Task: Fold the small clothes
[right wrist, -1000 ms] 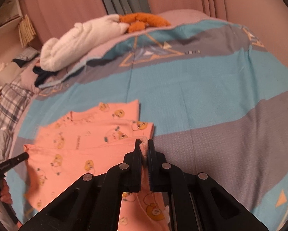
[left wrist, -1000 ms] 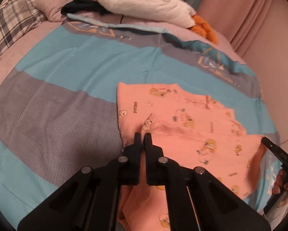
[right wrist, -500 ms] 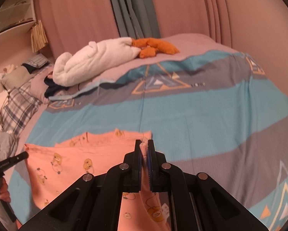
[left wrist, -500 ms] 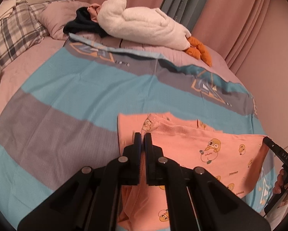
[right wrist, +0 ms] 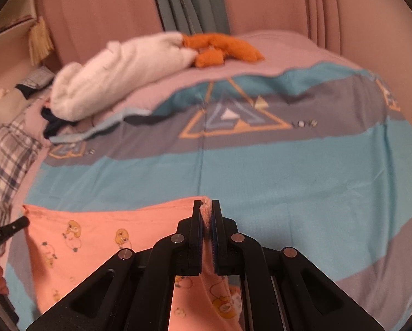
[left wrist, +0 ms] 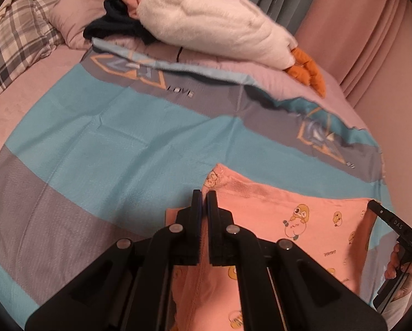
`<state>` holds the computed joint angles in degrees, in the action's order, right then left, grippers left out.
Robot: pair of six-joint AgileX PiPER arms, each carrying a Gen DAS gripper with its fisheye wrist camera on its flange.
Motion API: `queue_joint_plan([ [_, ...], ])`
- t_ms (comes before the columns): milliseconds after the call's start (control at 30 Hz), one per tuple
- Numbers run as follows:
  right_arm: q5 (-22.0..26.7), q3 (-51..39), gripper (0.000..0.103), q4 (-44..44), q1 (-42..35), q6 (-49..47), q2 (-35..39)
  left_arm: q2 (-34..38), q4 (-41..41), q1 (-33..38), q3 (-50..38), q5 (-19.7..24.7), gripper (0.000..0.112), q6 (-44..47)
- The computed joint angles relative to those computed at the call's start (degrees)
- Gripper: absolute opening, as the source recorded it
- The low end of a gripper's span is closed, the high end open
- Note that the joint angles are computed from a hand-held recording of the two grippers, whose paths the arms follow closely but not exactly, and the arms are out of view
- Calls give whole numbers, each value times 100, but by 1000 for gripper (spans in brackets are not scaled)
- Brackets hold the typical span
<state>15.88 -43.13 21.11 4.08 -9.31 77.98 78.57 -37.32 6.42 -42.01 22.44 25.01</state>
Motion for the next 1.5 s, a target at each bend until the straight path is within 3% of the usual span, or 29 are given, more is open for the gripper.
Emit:
queue_joint_plan([
  [300,36,-378,6,-1042,134,1032,986,915,883,-164,-146,-337,5,-934],
  [400,154,-410,6,-715,79,812,1102,898,703,-165,-15,-401,5,-834],
  [533,150,-312,7,-1211,112,1349,937,525,768,-106,192,-268,10,-899],
  [567,229,-279,9,-1578,158,1708,811,450,826,-106,213,-224,13,-969],
  [633,291,-216,29,-1945,193,2072,614,135,1107,-113,312,-75,35,-1254],
  [667,292,-128,52,-2005,195,2154,447,-118,1321,-135,410,-5,43,-1439],
  [700,243,-16,67,-1851,140,2030,258,-309,1500,-163,489,55,58,-1594],
  [733,194,145,69,-1617,85,1841,-2,-537,1678,-178,580,152,71,-1749],
  [767,229,340,69,-1277,12,1533,-370,-742,1755,-179,685,213,74,-1824],
  [1033,860,1571,71,-1421,-47,2053,-2357,-2071,1771,-103,1542,787,79,-1783],
  [1200,980,2337,71,3,-738,790,-2663,-2265,2125,-454,2124,655,79,-2231],
  [1400,1156,2920,71,1332,-1318,-372,-2752,-2140,1458,-478,2525,450,78,-1762],
  [1500,989,3020,71,1546,-1089,-418,-2662,-1936,788,-314,2620,406,77,-1130],
])
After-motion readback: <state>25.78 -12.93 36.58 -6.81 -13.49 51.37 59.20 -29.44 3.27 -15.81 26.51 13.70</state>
